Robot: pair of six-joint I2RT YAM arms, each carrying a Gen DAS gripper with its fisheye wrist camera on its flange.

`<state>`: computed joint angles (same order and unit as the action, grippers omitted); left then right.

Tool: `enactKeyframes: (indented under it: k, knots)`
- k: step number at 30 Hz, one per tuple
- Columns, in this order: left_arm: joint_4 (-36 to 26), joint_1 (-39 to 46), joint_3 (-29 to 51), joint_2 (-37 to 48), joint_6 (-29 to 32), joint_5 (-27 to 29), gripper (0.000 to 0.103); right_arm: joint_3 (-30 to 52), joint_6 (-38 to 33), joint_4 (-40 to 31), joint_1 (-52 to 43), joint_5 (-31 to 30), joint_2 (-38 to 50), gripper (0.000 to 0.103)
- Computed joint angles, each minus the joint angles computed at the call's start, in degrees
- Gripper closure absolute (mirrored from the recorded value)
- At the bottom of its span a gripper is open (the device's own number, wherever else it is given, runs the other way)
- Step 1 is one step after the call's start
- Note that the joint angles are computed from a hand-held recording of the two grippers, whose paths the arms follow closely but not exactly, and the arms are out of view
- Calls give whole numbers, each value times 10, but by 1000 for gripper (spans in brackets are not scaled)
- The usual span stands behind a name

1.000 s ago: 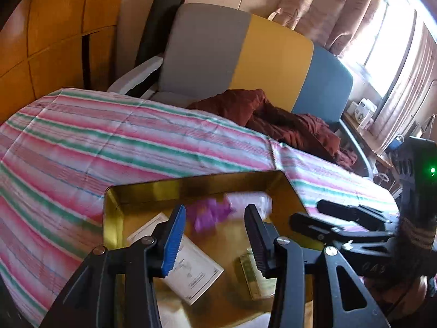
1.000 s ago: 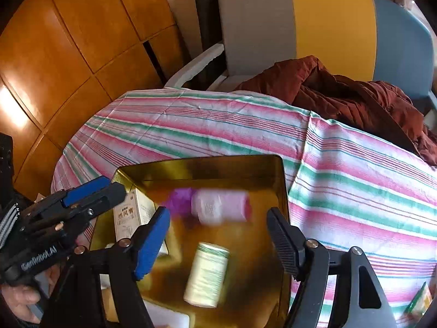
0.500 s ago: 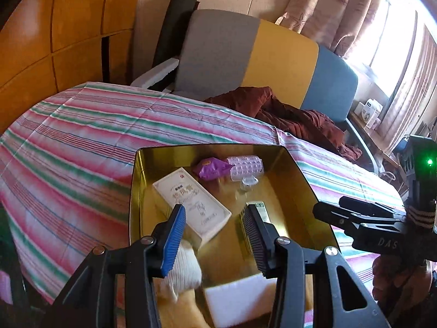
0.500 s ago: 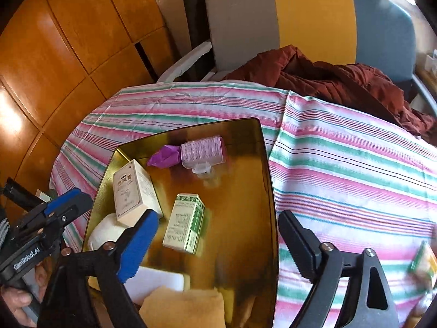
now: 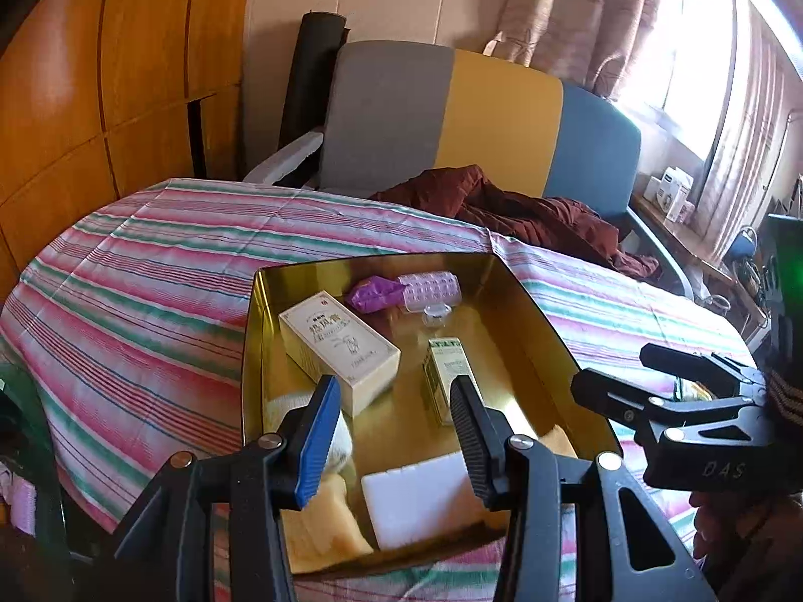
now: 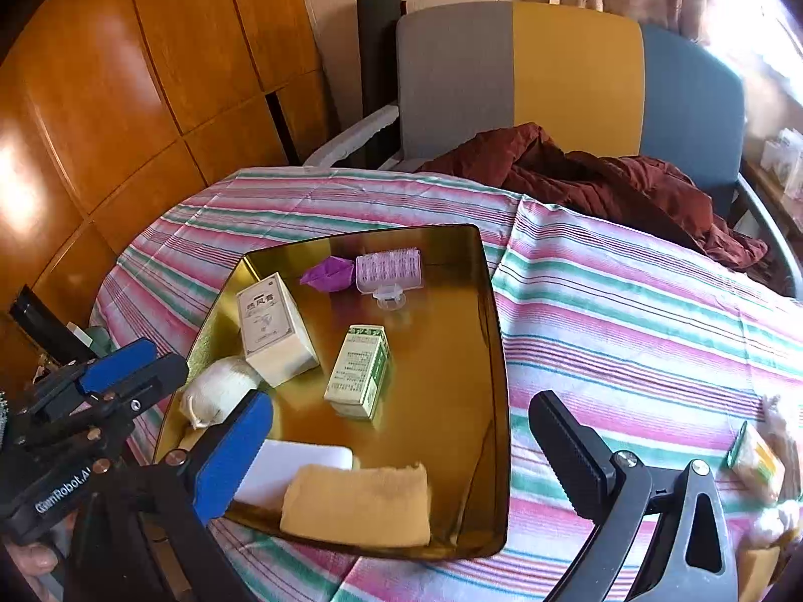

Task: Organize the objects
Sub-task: 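Move both tools back toward the remaining items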

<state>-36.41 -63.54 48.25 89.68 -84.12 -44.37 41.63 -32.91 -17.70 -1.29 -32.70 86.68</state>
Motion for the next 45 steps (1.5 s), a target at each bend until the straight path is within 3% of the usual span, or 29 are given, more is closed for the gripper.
enactKeyframes:
  k: [10,27,36,45]
  knots:
    - [-34,-37,47,46,-17,-7,57,-22,-23,-8,-56,-24,-24,0]
    - [2,-47,109,92,73,-2,57,24,-85,-23,-184,-26,61,0]
    - [84,-31,136,117,162,35,57,111,-107,-40,-286,2,156,0]
    - [142,-16,227,191,293,106,57,309,-65,-83,-411,17,269,0]
